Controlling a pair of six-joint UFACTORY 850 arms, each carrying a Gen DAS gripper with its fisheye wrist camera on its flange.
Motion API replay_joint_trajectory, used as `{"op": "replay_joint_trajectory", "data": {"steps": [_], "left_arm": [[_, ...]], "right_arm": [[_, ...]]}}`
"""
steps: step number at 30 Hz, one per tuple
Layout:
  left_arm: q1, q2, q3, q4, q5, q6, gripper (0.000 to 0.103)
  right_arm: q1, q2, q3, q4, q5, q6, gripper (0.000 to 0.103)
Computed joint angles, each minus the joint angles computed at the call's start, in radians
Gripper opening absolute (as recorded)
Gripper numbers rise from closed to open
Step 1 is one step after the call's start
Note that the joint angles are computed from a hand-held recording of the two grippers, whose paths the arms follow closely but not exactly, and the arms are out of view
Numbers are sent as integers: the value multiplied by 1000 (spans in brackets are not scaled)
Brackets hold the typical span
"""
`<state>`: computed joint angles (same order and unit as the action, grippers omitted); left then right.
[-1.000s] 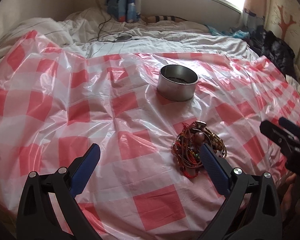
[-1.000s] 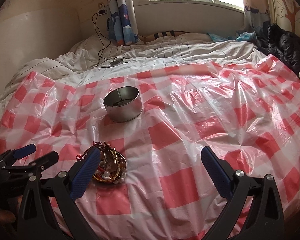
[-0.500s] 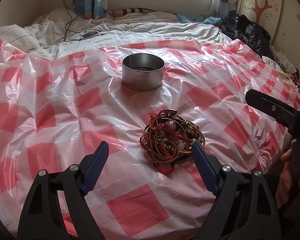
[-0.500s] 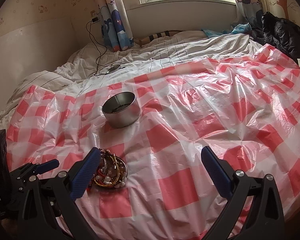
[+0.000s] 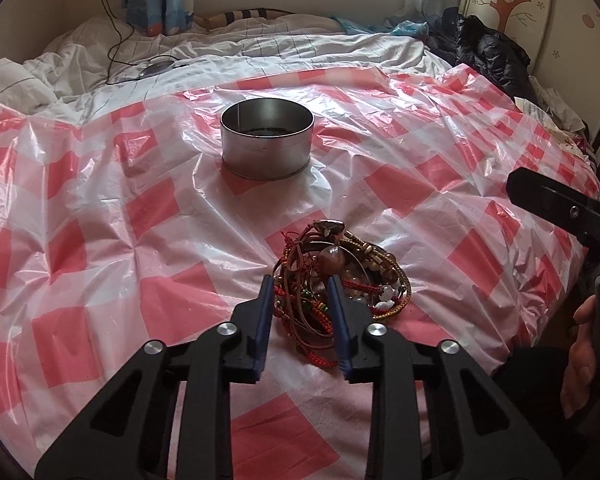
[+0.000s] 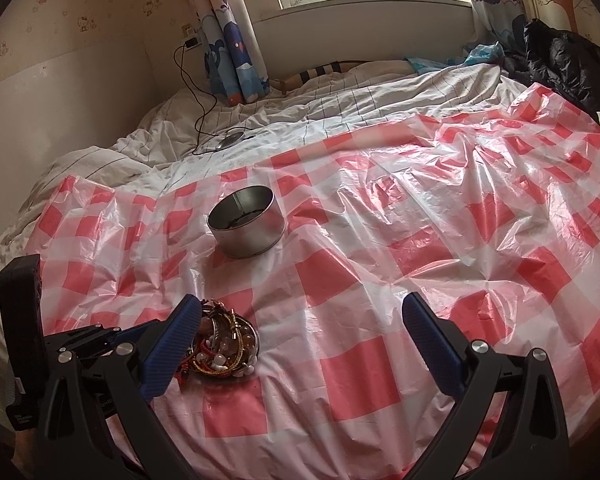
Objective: Organize jewelry
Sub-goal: 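Close the left gripper on a brown cord necklace and lift it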
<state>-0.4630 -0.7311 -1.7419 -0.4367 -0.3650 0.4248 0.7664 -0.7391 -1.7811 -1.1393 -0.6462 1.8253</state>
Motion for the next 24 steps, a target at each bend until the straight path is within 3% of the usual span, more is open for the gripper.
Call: {"op": "replay_joint_trajectory", "data": {"steps": [6, 16, 18, 20, 21, 24], "left_arm": [[-7, 5, 6, 56, 19, -52, 0], [0, 26, 34, -4, 71, -4, 1], [-5, 21, 25, 34, 73, -23, 9], [-15, 20, 24, 103, 87, -73, 52], [-20, 22, 28, 152, 105, -113, 58], [-25, 6, 4, 200, 94, -154, 59]], "right_arm": [[0, 0, 0, 1, 0, -1, 97], [0, 0, -1, 3, -1, -4, 97], [0, 0, 0, 1, -2, -1, 97], [0, 0, 0, 2, -1, -3, 97], [0, 0, 0, 2, -1, -3, 97], [0, -2, -3, 4, -2, -4, 97]]}}
